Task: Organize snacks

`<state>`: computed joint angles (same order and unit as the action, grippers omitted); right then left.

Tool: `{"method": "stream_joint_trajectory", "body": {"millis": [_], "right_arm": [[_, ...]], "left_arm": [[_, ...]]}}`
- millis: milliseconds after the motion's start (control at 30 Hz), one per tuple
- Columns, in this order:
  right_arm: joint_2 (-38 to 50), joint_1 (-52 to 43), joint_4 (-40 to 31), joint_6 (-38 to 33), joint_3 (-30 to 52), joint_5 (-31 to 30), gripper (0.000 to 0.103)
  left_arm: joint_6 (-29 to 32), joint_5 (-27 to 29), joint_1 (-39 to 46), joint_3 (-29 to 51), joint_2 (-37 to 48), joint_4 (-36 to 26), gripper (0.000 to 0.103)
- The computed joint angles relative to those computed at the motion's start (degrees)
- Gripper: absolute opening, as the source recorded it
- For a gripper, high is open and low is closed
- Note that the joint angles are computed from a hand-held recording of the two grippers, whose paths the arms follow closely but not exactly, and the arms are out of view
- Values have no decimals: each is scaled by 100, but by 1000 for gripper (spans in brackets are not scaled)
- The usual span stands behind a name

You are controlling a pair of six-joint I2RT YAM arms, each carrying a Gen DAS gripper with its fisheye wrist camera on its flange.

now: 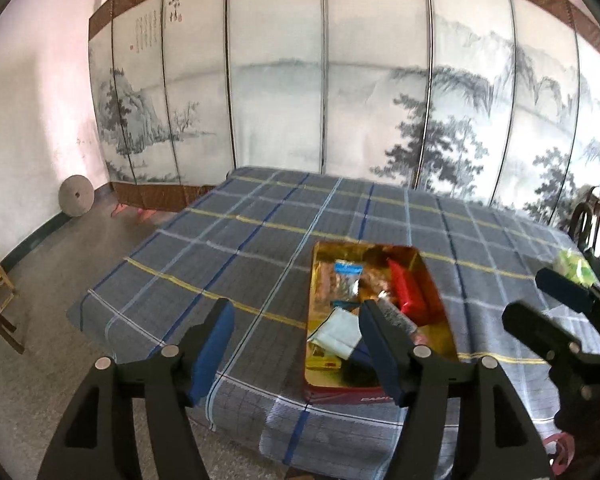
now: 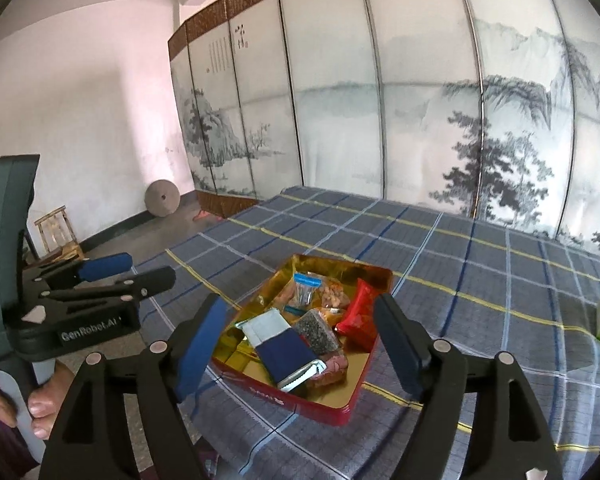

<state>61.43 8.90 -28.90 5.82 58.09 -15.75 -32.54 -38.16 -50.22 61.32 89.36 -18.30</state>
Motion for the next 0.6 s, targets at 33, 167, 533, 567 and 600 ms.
{"method": "stream_joint_trajectory", "body": {"millis": [33, 167, 533, 567, 600], "right_arm": [[-87, 1, -15, 21, -3, 19, 78], [-535, 25, -144, 70, 21, 96, 85], [-1213, -258, -339, 189, 292, 37, 96], [-1235, -270, -332, 207, 309, 34, 97], [-1258, -282, -332, 229, 330, 14, 97]], "left_arm": [[-29, -150, -86, -2, -90, -45, 68], [40, -757, -436, -7, -372, -157, 79], [779, -1791, -1139, -183, -1315, 648, 88], [897, -1776, -1172, -205, -1383, 747, 88], [972, -1787, -1203, -233, -1449, 815, 88]]}}
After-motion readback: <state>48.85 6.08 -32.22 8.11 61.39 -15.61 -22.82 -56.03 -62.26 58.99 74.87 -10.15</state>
